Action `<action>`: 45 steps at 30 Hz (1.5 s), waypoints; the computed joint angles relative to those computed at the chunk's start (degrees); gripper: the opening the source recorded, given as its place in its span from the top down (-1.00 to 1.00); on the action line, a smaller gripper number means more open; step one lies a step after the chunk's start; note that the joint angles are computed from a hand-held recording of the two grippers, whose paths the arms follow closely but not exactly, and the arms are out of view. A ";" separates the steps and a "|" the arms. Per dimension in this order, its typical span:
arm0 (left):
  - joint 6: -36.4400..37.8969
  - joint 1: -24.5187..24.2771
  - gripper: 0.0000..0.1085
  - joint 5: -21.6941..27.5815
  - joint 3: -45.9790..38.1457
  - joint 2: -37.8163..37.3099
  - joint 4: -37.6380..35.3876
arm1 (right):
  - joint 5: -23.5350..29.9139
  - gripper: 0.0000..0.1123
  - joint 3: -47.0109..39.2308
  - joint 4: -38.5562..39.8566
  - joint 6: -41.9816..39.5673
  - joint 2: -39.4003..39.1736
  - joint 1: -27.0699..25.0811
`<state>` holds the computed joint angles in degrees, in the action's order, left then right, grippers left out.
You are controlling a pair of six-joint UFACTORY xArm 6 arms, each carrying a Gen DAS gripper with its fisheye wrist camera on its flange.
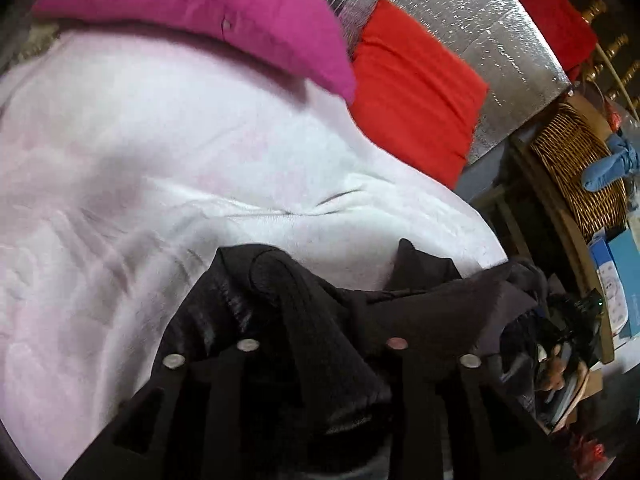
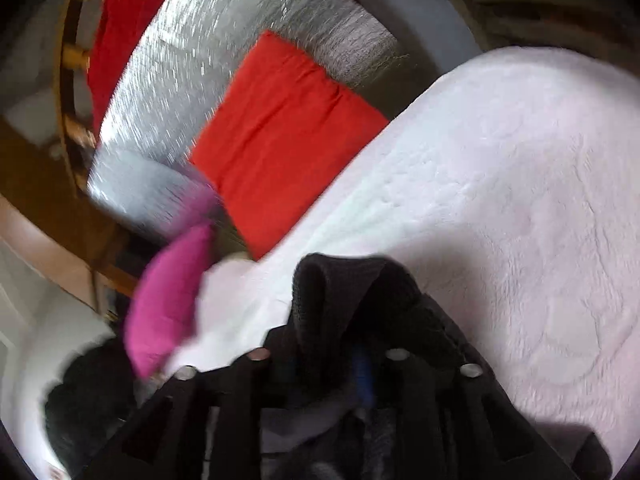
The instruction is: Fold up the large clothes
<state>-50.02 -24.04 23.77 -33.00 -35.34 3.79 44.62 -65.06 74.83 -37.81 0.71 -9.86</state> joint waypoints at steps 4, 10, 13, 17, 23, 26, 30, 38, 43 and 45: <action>-16.76 -0.94 -0.75 7.64 -1.58 -6.42 19.82 | -0.31 -0.78 4.74 9.80 -2.67 -7.06 -4.71; -27.96 -14.75 -0.75 32.89 -11.78 -7.88 32.99 | -1.81 -0.78 10.21 -8.32 -1.96 -20.97 -5.08; -32.37 -30.77 -0.75 49.66 -17.88 -3.44 40.02 | -4.18 -0.76 16.48 -20.23 -0.23 -30.78 -2.20; -40.93 -44.88 -0.75 60.67 -21.58 3.52 38.48 | -6.77 -0.74 26.23 -34.55 6.40 -42.20 3.39; -44.38 -47.88 -0.75 62.99 -22.13 9.03 34.57 | -9.83 -0.73 39.22 -57.45 20.19 -55.33 12.27; -46.01 -48.39 -0.75 64.20 -21.10 9.22 35.87 | -9.44 -0.73 41.71 -61.98 24.08 -58.51 14.34; -45.79 -47.09 -0.76 62.05 -18.49 7.95 35.60 | -11.02 -0.73 42.88 -67.42 27.90 -58.46 16.68; -45.28 -46.69 -0.79 61.54 -19.06 10.45 35.41 | -11.28 -0.73 43.30 -69.16 30.67 -54.70 17.54; -44.16 -46.30 -0.83 61.56 -19.34 11.56 34.93 | -11.05 -0.73 42.76 -69.02 31.53 -52.34 17.29; -43.61 -46.14 -0.86 61.75 -19.40 11.85 34.86 | -11.01 -0.73 42.48 -69.83 32.29 -51.44 17.45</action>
